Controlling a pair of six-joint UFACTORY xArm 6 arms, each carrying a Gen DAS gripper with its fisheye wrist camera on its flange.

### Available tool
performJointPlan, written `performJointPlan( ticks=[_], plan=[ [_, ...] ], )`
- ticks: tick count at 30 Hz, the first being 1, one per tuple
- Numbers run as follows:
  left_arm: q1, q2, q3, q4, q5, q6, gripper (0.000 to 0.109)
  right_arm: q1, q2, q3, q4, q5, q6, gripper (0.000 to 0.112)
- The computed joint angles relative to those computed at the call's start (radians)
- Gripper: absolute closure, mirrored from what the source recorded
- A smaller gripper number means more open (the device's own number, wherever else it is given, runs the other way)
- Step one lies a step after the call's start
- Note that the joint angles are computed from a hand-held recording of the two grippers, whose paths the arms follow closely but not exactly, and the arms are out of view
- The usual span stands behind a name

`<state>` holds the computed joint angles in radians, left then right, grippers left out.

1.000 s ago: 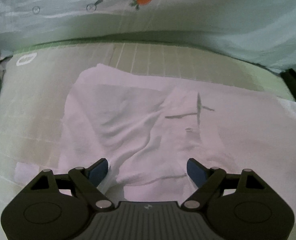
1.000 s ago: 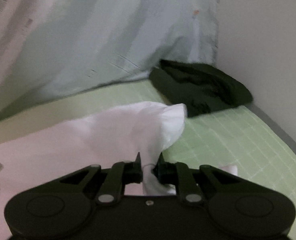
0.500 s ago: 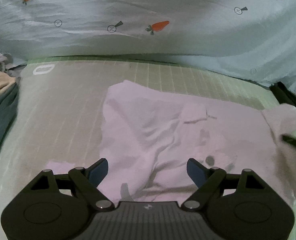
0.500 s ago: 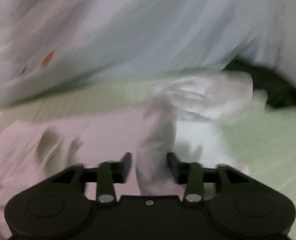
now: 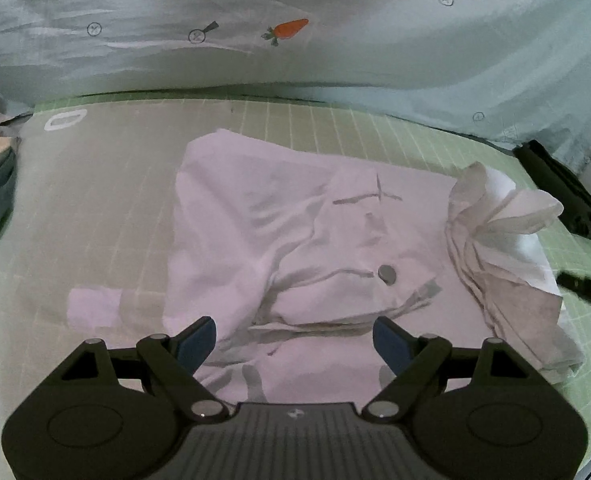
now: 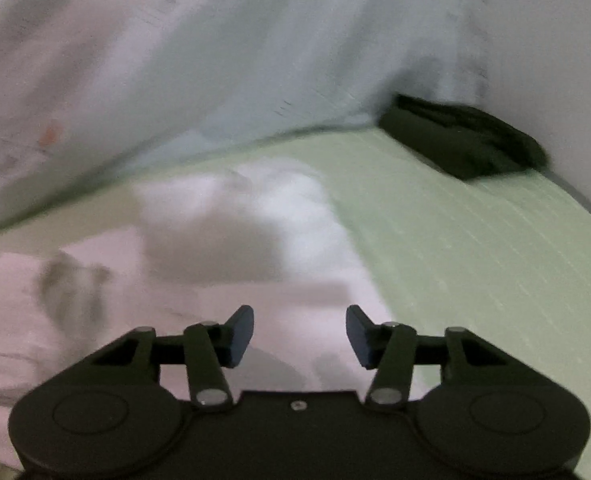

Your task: Fold clothes

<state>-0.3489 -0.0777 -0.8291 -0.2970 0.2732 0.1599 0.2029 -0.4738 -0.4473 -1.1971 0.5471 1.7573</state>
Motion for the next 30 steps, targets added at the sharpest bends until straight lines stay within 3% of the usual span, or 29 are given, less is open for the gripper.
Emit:
performJointPlan(
  ticks=[4, 7, 9, 10, 12, 15, 18, 21, 26, 30],
  plan=[
    [0.002, -0.002, 0.006, 0.048, -0.002, -0.062, 0.023, -0.062, 0.028, 0.045, 0.043, -0.140, -0.014, 0.065],
    [0.002, 0.007, -0.001, 0.083, 0.002, -0.103, 0.023, -0.031, 0.086, 0.031, 0.030, -0.251, -0.078, 0.065],
    [-0.001, 0.016, -0.010, 0.104, 0.004, -0.123, 0.023, 0.038, 0.140, -0.012, 0.015, -0.241, -0.159, 0.069],
    [-0.003, 0.020, -0.014, 0.112, 0.004, -0.130, 0.023, 0.082, 0.153, -0.033, 0.016, -0.189, -0.207, 0.075],
    [-0.007, 0.027, -0.021, 0.130, 0.001, -0.142, 0.023, 0.094, 0.159, -0.050, 0.005, -0.160, -0.269, 0.074],
    [-0.009, 0.045, -0.033, 0.158, 0.000, -0.164, 0.023, -0.007, 0.103, -0.020, -0.099, -0.262, -0.095, 0.068],
    [-0.006, 0.077, -0.063, 0.199, 0.006, -0.209, 0.023, -0.048, 0.089, -0.038, -0.128, -0.216, -0.026, 0.066],
    [0.004, 0.118, -0.102, 0.226, 0.010, -0.246, 0.023, -0.092, 0.137, -0.081, -0.096, -0.163, -0.076, 0.066],
    [0.026, 0.207, -0.198, 0.317, 0.017, -0.338, 0.023, -0.206, 0.303, -0.198, -0.066, -0.277, -0.204, 0.066],
    [0.044, 0.265, -0.271, 0.379, 0.041, -0.398, 0.022, -0.261, 0.513, -0.402, 0.005, -0.356, -0.378, 0.066]
  ],
)
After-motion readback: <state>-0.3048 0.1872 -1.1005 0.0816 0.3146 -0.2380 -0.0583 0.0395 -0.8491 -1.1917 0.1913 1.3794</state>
